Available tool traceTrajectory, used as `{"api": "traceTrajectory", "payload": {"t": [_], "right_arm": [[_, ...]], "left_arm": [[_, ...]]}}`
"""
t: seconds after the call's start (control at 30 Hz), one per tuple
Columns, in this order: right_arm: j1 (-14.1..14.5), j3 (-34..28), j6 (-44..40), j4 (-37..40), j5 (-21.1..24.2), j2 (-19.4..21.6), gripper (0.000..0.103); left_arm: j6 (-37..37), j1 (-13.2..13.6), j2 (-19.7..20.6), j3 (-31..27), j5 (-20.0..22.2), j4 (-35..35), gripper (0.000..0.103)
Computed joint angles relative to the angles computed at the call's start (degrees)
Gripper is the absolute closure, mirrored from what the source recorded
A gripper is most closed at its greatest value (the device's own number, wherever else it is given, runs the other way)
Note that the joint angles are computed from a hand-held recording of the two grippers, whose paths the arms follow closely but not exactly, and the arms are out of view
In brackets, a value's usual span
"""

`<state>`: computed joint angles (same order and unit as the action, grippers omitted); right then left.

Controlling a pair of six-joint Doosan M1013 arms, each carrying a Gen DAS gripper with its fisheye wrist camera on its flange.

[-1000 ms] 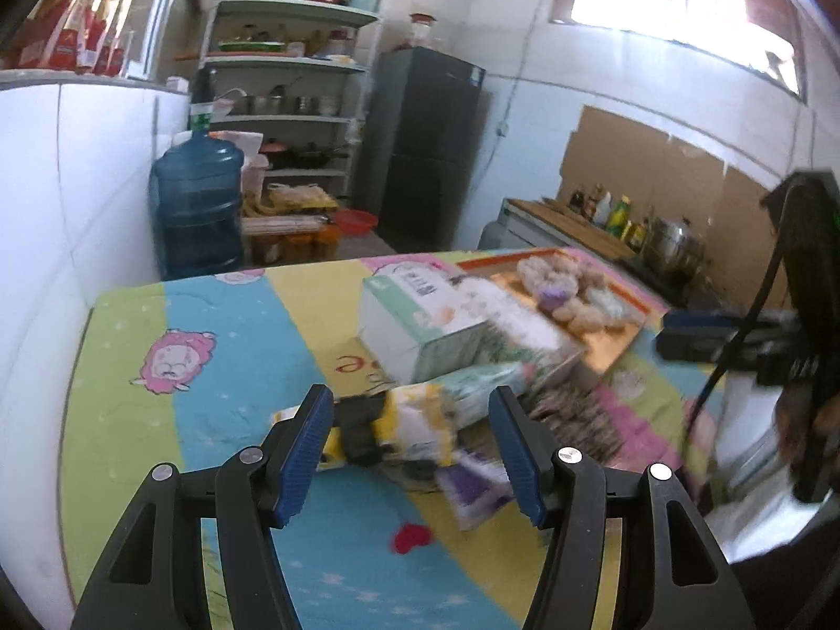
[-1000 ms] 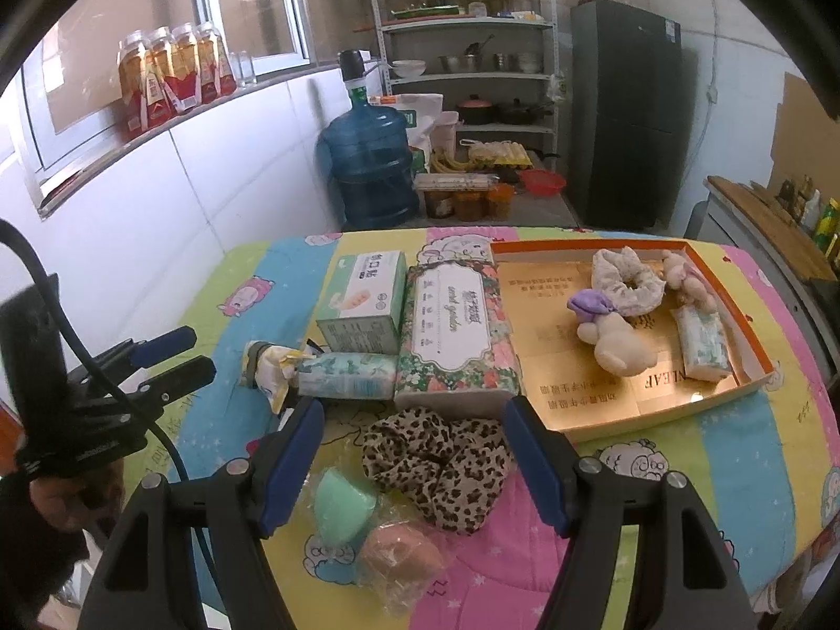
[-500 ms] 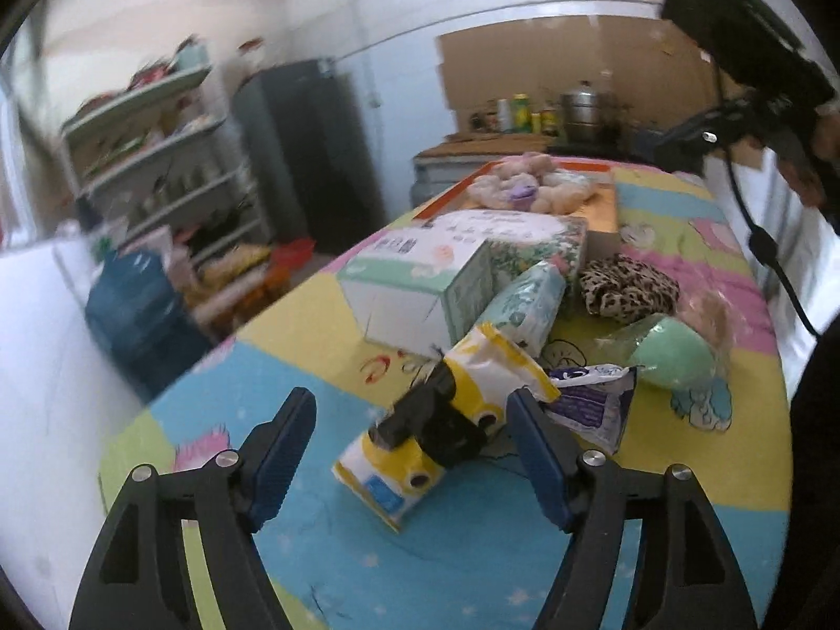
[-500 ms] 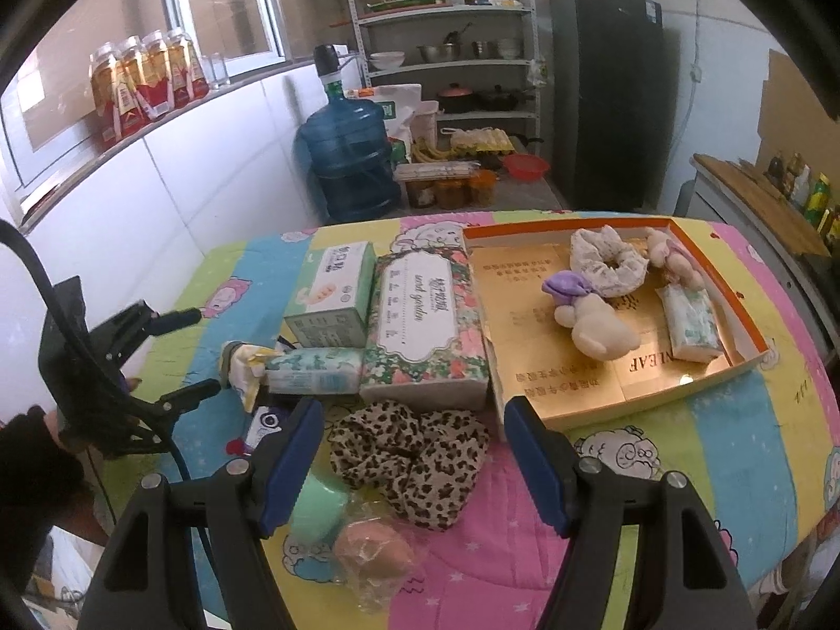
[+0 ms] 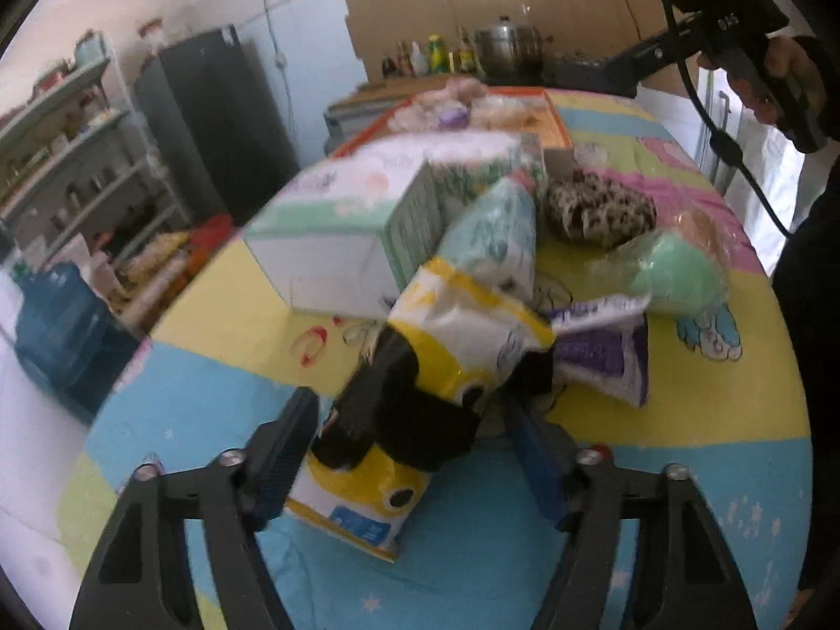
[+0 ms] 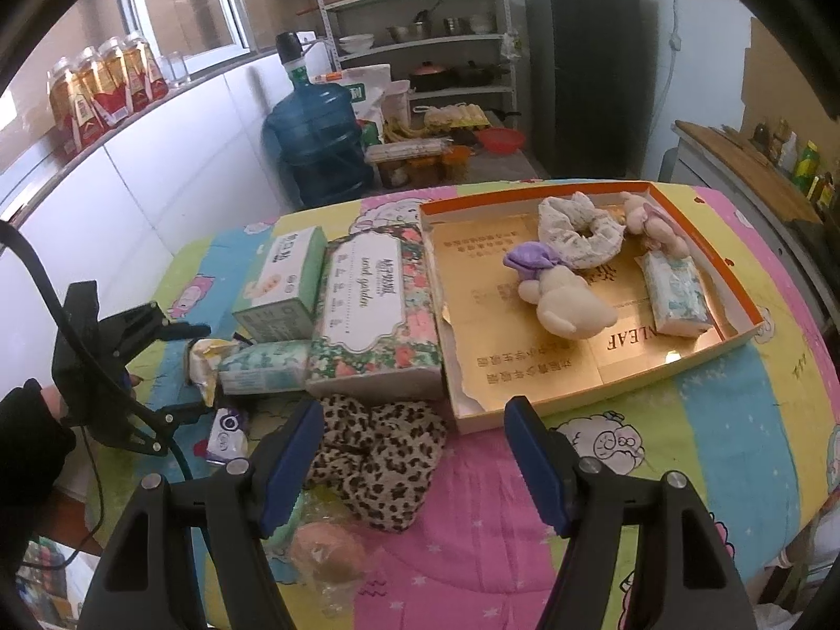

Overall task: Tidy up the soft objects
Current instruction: 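Grasp the yellow-and-white snack bag with the left tool and lift it, then grasp the purple-and-white pouch with the right tool while left tool holds the snack bag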

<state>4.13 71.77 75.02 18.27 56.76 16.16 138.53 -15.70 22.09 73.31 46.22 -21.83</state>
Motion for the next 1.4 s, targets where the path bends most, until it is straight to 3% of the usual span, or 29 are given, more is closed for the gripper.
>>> {"api": "traceTrajectory", "payload": {"t": [0.03, 0.37, 0.63, 0.73, 0.93, 1.03, 1.2, 1.4], "right_arm": [[-0.06, -0.12, 0.17, -0.07, 0.11, 0.14, 0.032], [0.37, -1.02, -1.29, 1.22, 1.99, 1.08, 0.032], [0.99, -1.02, -4.73, 4.39, 3.43, 1.24, 0.032], [1.41, -1.37, -6.66, 6.91, 4.44, 1.55, 0.032], [3.78, -3.64, -9.83, 13.74, 9.26, 3.54, 0.032], [5.97, -5.00, -8.42, 13.09, 12.61, 5.09, 0.032], [8.61, -6.43, -2.67, 9.95, 16.67, 7.26, 0.032], [9.46, -7.32, 3.59, 8.10, 18.20, 8.85, 0.033]], "left_arm": [[-0.85, -0.02, -0.19, 0.41, -1.16, 0.69, 0.045], [-8.20, 0.13, -1.35, 2.01, -3.19, 0.82, 0.049], [-37.79, -0.81, -4.83, 4.98, -9.86, 12.83, 0.049], [-50.84, -2.40, -6.86, 6.01, -12.79, 22.64, 0.049], [-79.13, -5.10, -9.71, 6.71, -12.35, 42.90, 0.049], [-88.01, -5.53, -11.31, 7.86, -12.40, 48.69, 0.049], [-96.07, -6.28, -13.35, 9.93, -11.27, 55.35, 0.049], [-99.61, -6.44, -15.54, 12.76, -11.22, 56.66, 0.048]]}}
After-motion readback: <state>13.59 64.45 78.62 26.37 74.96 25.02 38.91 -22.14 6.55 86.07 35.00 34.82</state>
